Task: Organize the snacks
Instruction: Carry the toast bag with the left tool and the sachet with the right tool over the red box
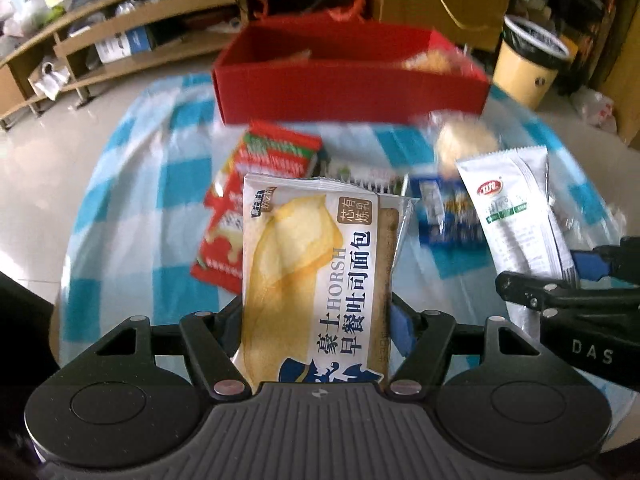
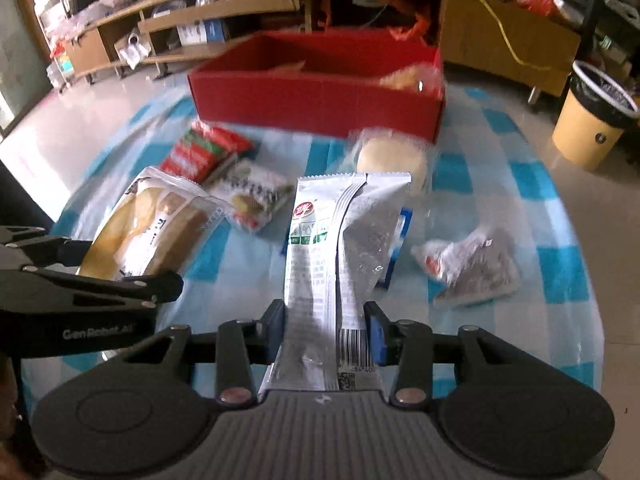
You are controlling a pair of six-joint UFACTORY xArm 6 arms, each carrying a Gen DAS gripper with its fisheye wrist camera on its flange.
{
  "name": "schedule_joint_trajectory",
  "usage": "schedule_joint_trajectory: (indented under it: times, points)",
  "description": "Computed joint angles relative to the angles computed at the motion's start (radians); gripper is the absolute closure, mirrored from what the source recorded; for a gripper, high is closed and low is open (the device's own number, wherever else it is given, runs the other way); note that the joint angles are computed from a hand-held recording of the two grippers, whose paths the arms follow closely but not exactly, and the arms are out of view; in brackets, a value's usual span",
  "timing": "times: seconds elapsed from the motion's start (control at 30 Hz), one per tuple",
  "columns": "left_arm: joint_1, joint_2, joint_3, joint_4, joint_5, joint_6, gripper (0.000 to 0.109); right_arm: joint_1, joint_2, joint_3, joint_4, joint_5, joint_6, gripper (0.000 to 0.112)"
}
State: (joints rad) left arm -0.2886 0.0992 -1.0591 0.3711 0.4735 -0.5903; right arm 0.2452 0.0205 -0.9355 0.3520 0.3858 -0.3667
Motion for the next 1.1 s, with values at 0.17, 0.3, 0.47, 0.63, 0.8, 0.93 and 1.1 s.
schedule_joint_trajectory:
  times: [0.17, 0.3, 0.47, 0.63, 0.8, 0.93, 1.1]
  points:
    - [0.013, -0.003, -0.026, 0.065, -0.008, -0.066, 0.034, 0.006, -0.006, -0.018, -0.022, -0.035, 0.032, 0.074]
    - [0.024, -0.011, -0.043, 0.06, -0.024, -0.082, 0.034, 0.006, -0.024, -0.028, 0.0, -0.056, 0.029, 0.074]
    - [0.025, -0.035, -0.05, 0.149, -0.057, -0.159, 0.034, 0.002, -0.047, -0.039, 0.047, -0.093, 0.011, 0.074]
    - [0.029, -0.034, -0.074, 0.223, -0.074, -0.218, 0.033, 0.001, -0.058, -0.053, 0.067, -0.127, 0.01, 0.074]
    - [0.035, -0.007, -0.131, 0.306, -0.072, -0.264, 0.033, -0.002, -0.027, -0.096, 0.073, -0.139, 0.018, 0.074]
    - [0.044, 0.014, -0.169, 0.358, -0.074, -0.308, 0.033, -0.004, -0.004, -0.132, 0.099, -0.145, -0.001, 0.074]
    - [0.059, 0.047, -0.207, 0.377, -0.082, -0.315, 0.033, -0.006, 0.041, -0.19, 0.117, -0.149, -0.022, 0.074]
